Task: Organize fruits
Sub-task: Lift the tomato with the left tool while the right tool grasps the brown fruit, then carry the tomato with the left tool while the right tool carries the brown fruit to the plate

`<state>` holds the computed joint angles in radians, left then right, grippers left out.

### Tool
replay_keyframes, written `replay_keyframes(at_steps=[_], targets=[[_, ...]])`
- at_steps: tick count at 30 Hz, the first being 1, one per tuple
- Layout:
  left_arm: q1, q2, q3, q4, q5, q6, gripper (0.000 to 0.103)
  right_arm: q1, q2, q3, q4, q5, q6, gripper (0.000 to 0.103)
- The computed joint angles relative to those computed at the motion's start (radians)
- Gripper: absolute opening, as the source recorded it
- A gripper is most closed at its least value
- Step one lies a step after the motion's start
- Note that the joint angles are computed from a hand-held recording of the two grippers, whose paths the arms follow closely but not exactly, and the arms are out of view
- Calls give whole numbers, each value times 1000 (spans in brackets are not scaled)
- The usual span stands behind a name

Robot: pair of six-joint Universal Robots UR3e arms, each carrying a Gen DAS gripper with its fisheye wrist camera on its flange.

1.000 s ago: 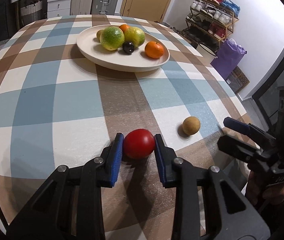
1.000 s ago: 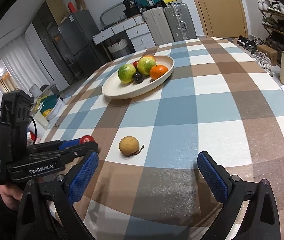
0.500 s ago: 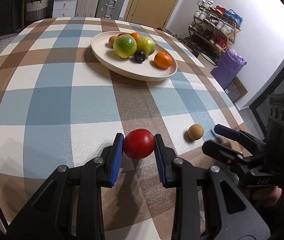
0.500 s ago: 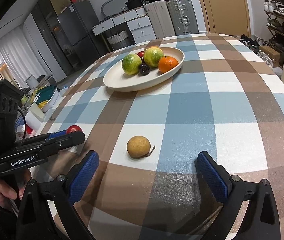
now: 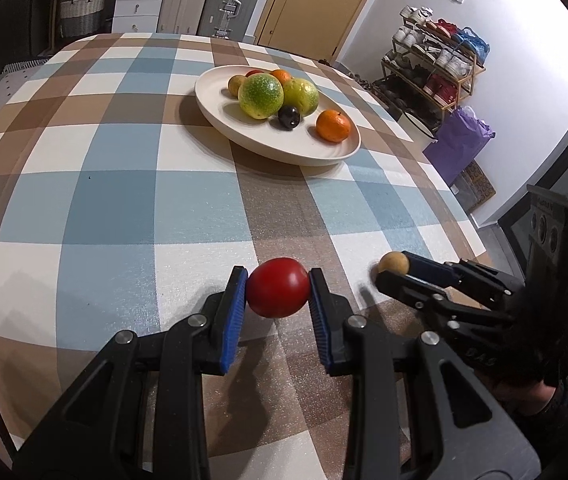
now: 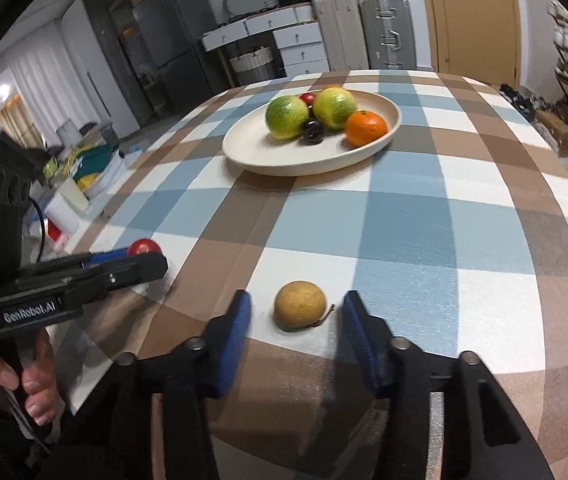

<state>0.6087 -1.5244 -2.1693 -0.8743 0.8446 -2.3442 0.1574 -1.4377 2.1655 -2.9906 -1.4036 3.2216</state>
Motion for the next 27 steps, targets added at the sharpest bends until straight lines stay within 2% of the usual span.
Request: replay_keyframes(at_steps=[2,4,14,27], targets=[[1,2,2,-3,1,-2,28,29,17,-18,-1,-44,-7,30],[2,3,5,-6,3,-4,28,28,18,-17,-3,-41,-10,28],[-3,-22,63,-14,-2,-44,28,-31,-23,19,-31,35,-5,27],[-83,-151,286,11,10,-198,28,-73,-26,-102,36,107,-52,27]])
